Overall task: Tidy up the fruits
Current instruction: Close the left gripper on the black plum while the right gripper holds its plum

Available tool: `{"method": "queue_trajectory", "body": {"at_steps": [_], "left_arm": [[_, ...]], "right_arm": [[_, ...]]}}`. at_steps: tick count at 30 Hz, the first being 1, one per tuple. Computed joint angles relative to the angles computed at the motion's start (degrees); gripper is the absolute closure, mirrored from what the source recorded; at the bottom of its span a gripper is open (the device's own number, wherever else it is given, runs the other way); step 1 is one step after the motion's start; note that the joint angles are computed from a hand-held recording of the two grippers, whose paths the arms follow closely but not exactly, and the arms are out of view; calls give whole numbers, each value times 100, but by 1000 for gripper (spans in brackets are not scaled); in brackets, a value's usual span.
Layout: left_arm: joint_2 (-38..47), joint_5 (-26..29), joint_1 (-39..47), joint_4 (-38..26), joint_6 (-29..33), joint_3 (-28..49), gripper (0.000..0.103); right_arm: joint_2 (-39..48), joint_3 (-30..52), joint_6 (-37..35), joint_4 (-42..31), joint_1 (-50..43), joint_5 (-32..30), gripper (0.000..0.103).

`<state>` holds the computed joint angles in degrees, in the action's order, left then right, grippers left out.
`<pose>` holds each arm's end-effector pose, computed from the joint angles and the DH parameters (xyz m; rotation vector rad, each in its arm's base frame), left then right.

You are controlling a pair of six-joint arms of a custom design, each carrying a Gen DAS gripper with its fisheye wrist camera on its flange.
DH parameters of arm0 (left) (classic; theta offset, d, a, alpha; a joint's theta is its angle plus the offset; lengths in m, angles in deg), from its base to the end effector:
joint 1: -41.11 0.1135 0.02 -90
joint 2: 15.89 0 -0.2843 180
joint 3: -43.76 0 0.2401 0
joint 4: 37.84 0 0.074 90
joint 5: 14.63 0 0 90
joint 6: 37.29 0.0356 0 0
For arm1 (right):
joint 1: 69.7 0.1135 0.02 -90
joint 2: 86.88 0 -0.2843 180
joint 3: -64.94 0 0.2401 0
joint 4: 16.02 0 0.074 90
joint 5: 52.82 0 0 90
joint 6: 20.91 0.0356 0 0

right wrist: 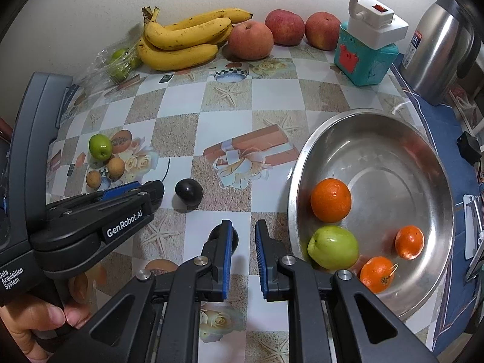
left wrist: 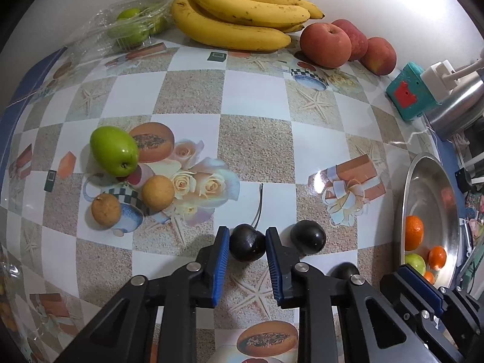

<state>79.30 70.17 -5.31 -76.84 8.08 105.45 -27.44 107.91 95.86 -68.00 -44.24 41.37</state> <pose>0.1946 -0.1998 0.1597 0.0246 2.8550 -0.2227 0.1329 0.0604 0.1884 0.0509 2.7683 0.1410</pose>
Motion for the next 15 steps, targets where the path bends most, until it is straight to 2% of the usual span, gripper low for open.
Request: {"method": "queue_trajectory", "body": {"at_steps": [4,7,15], "left_arm": [[-64,47,36,-2,-23,-52,77],[-114,95,66,-1,-60,-87,77],[-189,15,124,-172,-130,-91,77]], "right_arm": [[53,-51,0,135,-32,-83,86],[142,-134,-8,324,-107,-291,75],[561,-264,-8,748,-1,-391,74]]}}
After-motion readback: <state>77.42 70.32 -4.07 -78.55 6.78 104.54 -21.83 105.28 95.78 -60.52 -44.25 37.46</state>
